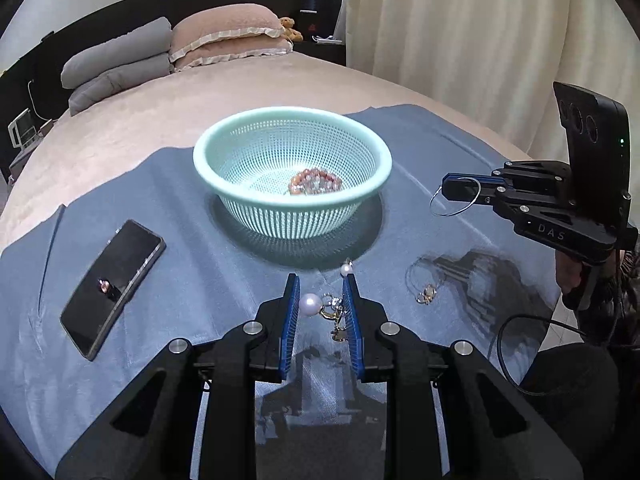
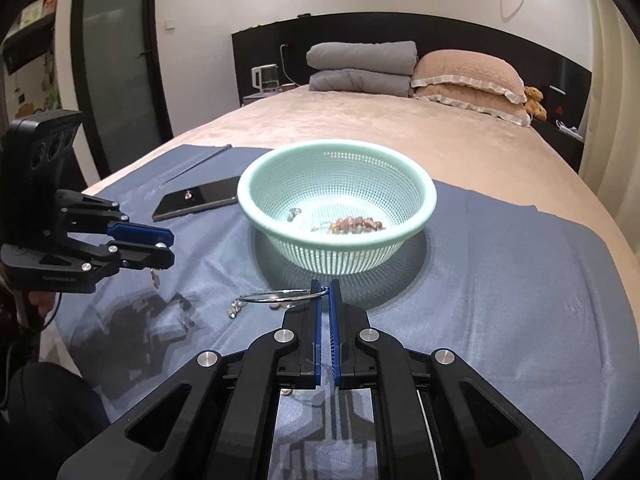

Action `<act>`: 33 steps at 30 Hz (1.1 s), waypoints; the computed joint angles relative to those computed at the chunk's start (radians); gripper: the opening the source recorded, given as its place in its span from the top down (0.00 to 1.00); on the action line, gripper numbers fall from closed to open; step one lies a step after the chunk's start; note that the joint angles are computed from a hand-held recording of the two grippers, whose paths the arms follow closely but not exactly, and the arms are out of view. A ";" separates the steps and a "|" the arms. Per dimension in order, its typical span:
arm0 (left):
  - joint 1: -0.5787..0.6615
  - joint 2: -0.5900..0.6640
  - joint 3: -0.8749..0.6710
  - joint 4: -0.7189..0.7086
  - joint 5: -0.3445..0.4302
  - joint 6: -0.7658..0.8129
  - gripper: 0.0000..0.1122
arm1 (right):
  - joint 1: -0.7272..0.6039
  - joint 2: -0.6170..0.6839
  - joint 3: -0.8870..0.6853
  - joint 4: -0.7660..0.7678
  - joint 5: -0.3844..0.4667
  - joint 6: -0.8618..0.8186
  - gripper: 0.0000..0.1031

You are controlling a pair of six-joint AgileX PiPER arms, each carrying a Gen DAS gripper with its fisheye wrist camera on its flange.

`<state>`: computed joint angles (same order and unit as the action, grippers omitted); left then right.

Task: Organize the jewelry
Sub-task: 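Carry the hoop and pearl earrings over the basket with both grippers, then open both grippers to drop the hoop and earrings into the basket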

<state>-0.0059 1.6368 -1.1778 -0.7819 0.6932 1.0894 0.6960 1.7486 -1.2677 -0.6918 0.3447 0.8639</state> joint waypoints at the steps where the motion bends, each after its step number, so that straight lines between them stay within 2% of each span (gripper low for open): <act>1: -0.001 0.003 -0.025 0.006 0.005 -0.009 0.80 | -0.005 0.003 -0.020 0.009 0.009 -0.020 0.97; 9: -0.025 0.081 -0.249 0.056 0.020 -0.100 0.80 | -0.055 0.073 -0.228 0.145 0.065 -0.234 0.97; 15: -0.070 0.182 -0.424 0.124 0.035 -0.192 0.80 | -0.088 0.181 -0.404 0.277 0.092 -0.394 0.97; 20: -0.095 0.270 -0.509 0.137 0.048 -0.229 0.80 | -0.112 0.289 -0.533 0.368 0.141 -0.488 0.96; 28: -0.120 0.380 -0.558 0.217 0.031 -0.292 0.80 | -0.125 0.394 -0.643 0.341 0.236 -0.459 0.95; 31: -0.114 0.402 -0.581 0.206 0.062 -0.300 0.79 | -0.123 0.395 -0.638 0.315 0.244 -0.430 0.93; 33: -0.115 0.394 -0.566 0.224 0.044 -0.315 0.79 | -0.121 0.384 -0.624 0.300 0.240 -0.424 0.92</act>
<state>-0.1214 2.0309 -1.7439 -0.5578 0.7376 0.7746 0.5748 2.1326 -1.8917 -0.3916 0.5846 0.4397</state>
